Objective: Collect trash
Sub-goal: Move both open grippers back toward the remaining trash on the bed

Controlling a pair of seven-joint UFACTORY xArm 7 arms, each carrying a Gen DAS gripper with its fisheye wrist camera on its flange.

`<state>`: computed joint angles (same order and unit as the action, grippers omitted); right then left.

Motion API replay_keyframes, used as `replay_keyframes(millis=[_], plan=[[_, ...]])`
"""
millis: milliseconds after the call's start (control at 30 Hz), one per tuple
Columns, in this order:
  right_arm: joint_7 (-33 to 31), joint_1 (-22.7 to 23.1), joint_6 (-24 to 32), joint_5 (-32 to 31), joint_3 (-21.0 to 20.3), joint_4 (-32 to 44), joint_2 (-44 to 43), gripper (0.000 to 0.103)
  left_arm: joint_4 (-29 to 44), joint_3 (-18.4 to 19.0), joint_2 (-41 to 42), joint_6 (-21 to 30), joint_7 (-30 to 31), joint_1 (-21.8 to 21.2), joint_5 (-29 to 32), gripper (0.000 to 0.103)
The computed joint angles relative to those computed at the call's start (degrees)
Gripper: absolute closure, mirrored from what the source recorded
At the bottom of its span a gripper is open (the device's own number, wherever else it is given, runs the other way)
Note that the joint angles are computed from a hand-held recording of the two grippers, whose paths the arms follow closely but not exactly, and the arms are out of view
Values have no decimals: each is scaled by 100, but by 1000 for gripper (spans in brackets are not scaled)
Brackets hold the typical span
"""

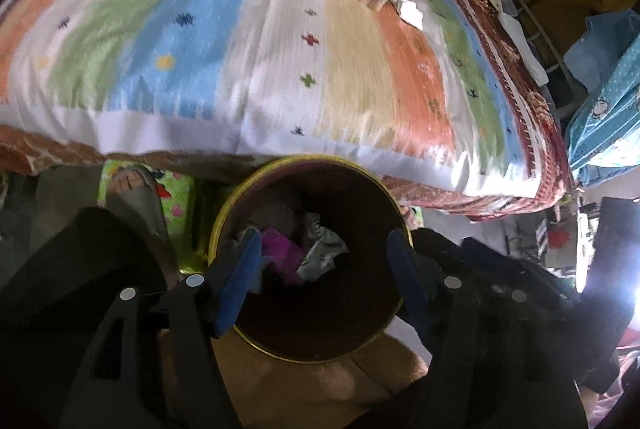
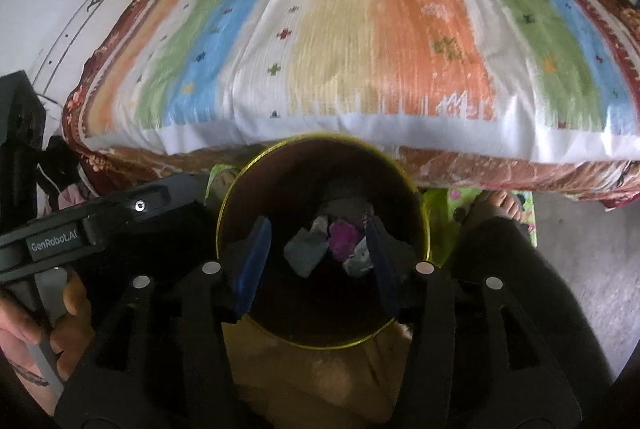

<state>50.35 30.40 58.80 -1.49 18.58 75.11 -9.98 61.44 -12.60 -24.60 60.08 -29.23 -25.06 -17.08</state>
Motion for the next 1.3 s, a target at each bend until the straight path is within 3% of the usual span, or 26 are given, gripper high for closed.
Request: replay_keyframes(millis=[400,633,900,1033,1200,1300], plan=[[-12,-156,-139,-436,-59,337,99,39,410,-191,158,-13,-256,321,1048,23],[-27,-275,-46,-757,-117,614,146,33,493,-64,266,-328,-68,232,787,14],[-86,-446,-55,-938,-235,926,322,22,796,-179,706,-414,-242,302,1230,6],[-144,-478,-183,-1020,-287,1060,476,15,996,-85,987,-471,83,259,1215,6],[-223,-502,-517,-938,-394,1159,655,11,1428,-177,1479,-407,32,336,1885,6],[-143,-526,-666,-1052,-441,1261,763,9,1694,-252,1778,-446,-47,330,2636,6]])
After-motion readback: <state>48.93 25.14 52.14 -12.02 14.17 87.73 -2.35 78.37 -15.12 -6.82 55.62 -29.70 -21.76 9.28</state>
